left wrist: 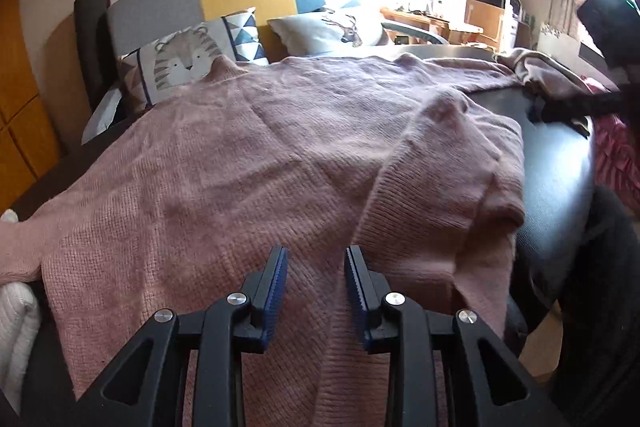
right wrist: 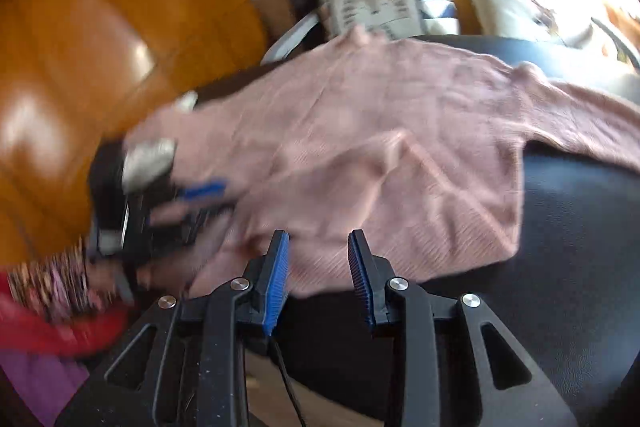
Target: Fold clothes
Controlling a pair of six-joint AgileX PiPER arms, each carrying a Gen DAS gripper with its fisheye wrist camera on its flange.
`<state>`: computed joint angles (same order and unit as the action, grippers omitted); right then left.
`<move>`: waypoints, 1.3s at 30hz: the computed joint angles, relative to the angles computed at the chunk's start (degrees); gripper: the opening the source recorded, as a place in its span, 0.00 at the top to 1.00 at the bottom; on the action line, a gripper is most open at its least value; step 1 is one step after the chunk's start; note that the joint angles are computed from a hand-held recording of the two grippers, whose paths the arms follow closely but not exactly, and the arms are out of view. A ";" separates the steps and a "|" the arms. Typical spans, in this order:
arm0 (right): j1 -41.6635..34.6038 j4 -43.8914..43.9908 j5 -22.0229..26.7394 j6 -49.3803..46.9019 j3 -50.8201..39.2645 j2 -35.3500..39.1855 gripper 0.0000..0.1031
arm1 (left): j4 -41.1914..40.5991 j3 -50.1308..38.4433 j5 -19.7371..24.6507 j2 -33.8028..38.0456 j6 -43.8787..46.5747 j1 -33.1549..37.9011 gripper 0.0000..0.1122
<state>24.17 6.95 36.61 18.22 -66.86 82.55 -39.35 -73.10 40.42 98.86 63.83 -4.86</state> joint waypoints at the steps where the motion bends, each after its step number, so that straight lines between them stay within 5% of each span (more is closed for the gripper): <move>1: 2.83 -2.92 0.47 1.36 -0.87 1.25 0.67 | 0.89 -1.45 0.42 1.16 -1.87 -0.07 0.73; 10: 11.70 -0.55 0.02 0.95 -10.26 14.71 0.67 | 1.40 -8.77 5.52 6.38 -8.59 1.18 0.73; 14: 16.07 -11.40 5.71 10.11 -15.49 19.20 0.62 | 1.16 -10.49 5.87 7.60 -10.78 1.77 0.73; 15: 16.91 -13.47 7.16 11.69 -16.11 19.93 0.64 | 1.07 -11.05 6.09 8.14 -11.58 1.96 0.73; 16: 17.56 -15.06 8.24 13.14 -16.27 20.27 0.81 | 1.04 -11.51 6.36 8.66 -12.36 2.19 0.73; 18: 17.74 -16.08 8.03 15.84 -13.82 18.55 0.95 | 1.13 -12.07 6.61 9.25 -13.33 2.37 0.73; 26: 18.16 -12.15 3.66 20.15 -1.45 9.89 0.97 | 2.19 -12.83 6.27 9.79 -14.82 1.84 0.73; 31: 19.37 -11.94 5.31 22.70 1.82 7.14 1.00 | 3.90 -14.14 6.17 10.42 -15.63 0.90 0.73; 37: 22.78 -19.05 5.00 29.01 2.94 4.59 0.98 | 7.13 -16.84 5.97 12.43 -17.33 -0.72 0.73; 39: 24.69 -24.74 5.45 32.14 0.50 4.59 0.81 | 7.47 -16.85 5.47 12.60 -17.36 -1.05 0.73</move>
<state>48.86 -17.79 42.06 50.36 -66.36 87.14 -31.88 -89.95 45.89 111.46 46.47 -5.92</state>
